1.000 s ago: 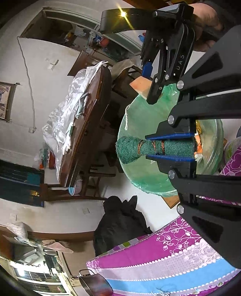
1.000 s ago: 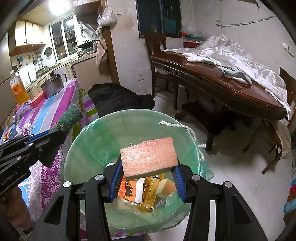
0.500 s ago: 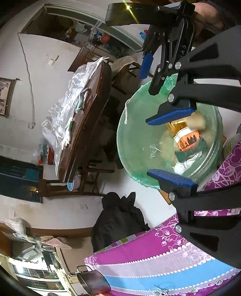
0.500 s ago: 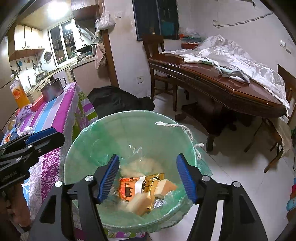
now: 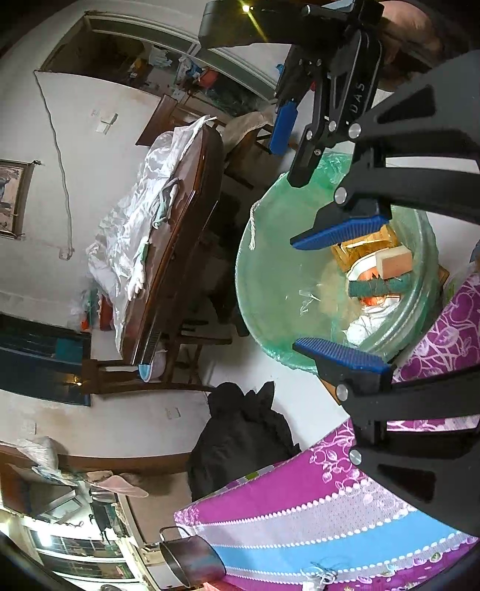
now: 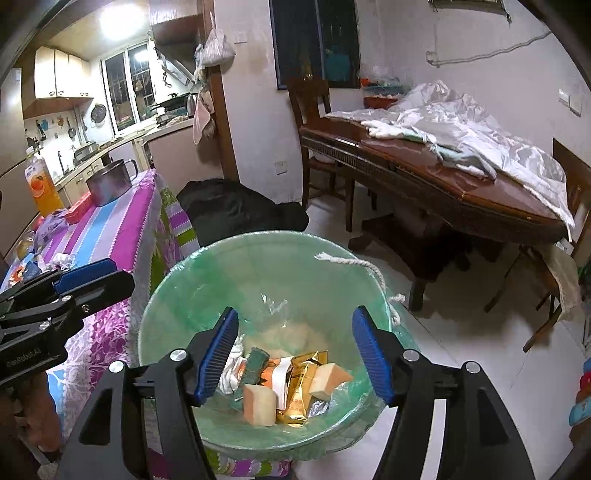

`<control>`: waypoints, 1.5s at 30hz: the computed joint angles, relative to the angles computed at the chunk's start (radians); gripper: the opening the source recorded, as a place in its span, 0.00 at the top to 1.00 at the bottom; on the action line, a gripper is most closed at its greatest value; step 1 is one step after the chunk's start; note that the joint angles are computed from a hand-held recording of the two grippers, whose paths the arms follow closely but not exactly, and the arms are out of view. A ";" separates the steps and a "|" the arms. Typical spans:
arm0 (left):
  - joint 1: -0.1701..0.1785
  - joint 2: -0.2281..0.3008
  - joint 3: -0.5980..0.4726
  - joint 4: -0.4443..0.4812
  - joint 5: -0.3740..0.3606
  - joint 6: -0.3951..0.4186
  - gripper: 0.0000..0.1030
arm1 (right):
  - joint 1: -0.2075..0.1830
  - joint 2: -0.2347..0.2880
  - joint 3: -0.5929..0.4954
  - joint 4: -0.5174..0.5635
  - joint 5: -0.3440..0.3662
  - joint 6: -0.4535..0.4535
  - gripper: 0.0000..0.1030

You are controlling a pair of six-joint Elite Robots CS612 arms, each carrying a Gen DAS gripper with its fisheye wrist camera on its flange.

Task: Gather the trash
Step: 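Swing both tools back over the table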

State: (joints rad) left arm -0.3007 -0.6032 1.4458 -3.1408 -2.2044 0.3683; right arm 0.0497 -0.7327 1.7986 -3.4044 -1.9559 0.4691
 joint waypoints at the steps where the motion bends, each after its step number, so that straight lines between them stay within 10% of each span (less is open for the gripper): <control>1: 0.004 -0.003 0.003 -0.005 -0.003 -0.001 0.54 | 0.005 -0.003 0.000 -0.005 -0.008 -0.007 0.36; 10: 0.071 -0.024 0.029 -0.077 0.023 -0.030 0.47 | 0.078 0.010 -0.034 -0.143 -0.029 -0.107 0.30; 19: 0.184 -0.017 -0.004 -0.110 0.136 -0.135 0.47 | 0.142 0.066 -0.155 -0.144 0.118 -0.191 0.23; 27: 0.328 0.036 -0.118 -0.106 0.250 -0.425 0.43 | 0.168 0.109 -0.255 -0.057 0.207 -0.211 0.21; 30: 0.368 0.071 -0.218 0.088 0.269 -0.516 0.43 | 0.171 0.128 -0.293 -0.026 0.236 -0.223 0.21; 34: 0.374 0.131 -0.359 0.335 0.258 -0.496 0.48 | 0.177 0.154 -0.343 0.002 0.264 -0.232 0.21; 45: 0.342 0.190 -0.465 0.442 0.291 -0.438 0.50 | 0.185 0.185 -0.412 0.064 0.276 -0.236 0.21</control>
State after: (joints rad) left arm 0.0412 -0.4136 0.9809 -2.6989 -1.9135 -0.0692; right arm 0.2344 -0.5475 1.3865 -3.3401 -1.6804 0.2328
